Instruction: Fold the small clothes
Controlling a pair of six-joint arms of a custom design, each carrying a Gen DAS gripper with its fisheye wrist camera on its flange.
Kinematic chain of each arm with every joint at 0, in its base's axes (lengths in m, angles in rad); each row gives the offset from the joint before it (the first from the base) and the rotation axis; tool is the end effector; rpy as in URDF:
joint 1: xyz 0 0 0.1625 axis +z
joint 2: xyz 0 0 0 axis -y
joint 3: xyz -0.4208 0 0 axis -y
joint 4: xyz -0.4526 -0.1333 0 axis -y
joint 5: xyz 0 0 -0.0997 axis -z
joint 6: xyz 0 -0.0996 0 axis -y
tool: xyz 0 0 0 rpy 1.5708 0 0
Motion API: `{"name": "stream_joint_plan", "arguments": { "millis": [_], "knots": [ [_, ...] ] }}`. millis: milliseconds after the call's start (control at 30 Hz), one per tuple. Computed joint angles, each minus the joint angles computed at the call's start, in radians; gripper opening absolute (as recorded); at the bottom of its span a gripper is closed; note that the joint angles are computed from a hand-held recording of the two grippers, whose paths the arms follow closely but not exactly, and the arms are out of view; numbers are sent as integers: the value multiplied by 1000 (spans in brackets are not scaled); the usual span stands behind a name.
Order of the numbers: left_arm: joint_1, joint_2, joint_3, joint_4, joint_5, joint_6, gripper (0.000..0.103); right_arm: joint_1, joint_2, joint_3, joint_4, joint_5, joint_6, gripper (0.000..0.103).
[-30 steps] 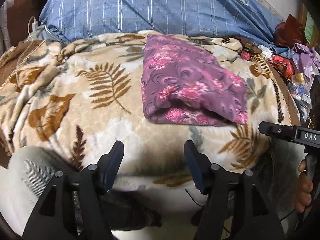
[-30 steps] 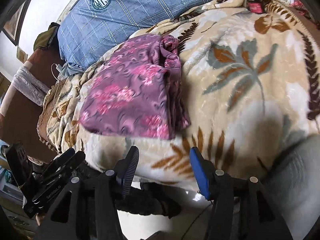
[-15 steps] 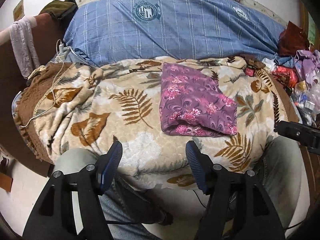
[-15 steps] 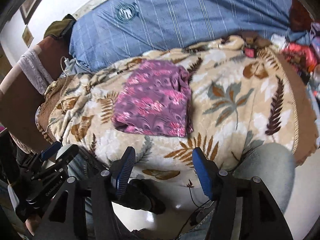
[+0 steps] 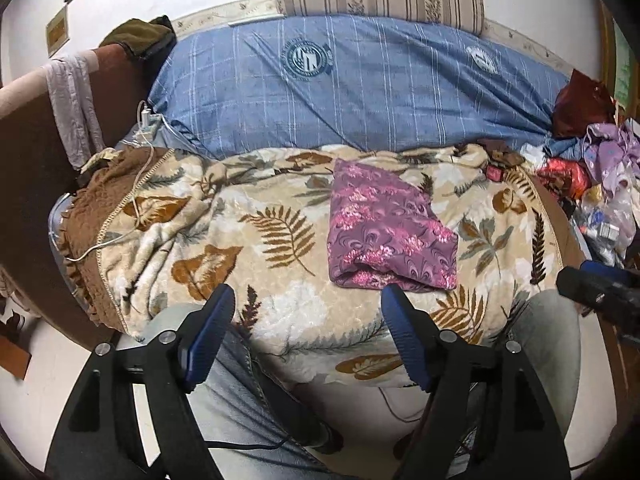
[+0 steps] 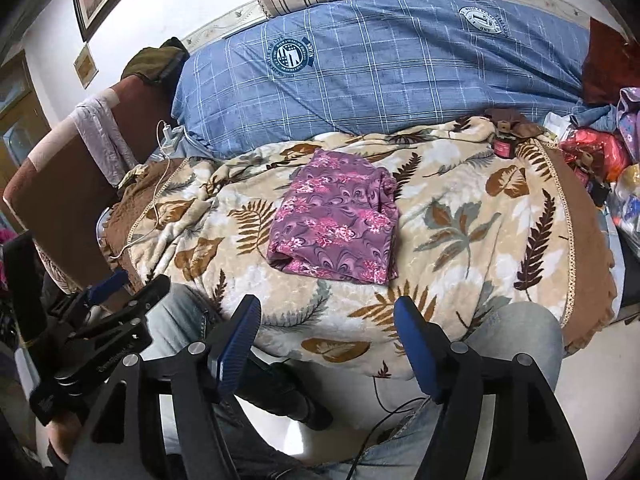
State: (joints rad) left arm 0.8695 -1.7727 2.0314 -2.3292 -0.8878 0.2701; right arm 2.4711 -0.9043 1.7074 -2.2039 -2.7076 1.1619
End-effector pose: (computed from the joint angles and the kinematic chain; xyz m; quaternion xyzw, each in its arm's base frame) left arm -0.1583 -0.4915 0.4389 0.3530 0.8461 -0.2970 0.2671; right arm 0.5482 -0.3800 0.1094 -0.0642 -0.8385 0.4233 0.3370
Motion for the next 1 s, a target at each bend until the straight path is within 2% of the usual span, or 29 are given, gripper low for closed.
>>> {"name": "stream_joint_plan", "arguments": {
  "millis": [100,267,333,433,567,667,800,1000],
  "knots": [
    [-9,-17,1,-1,6,-11,80,4,9,-27,88,-14,64,73],
    [-8,-6,-16,50,-9,-21,81,-8,19,-44,110,-10,99,73],
    [-7,-2,-8,11,-2,-26,81,-12,25,-45,88,-9,82,73],
    [-5,6,-3,-23,0,-19,82,-15,37,-64,144,-21,111,74],
    [-10,19,8,-49,14,3,82,-24,34,-56,122,-16,97,74],
    [-10,31,7,-49,16,15,82,-32,29,-45,101,-16,90,74],
    [-11,47,5,-55,28,32,82,-36,33,-55,159,-32,120,74],
    [-6,54,-8,-37,-6,21,82,-45,29,-49,150,-31,110,74]
  ]
}}
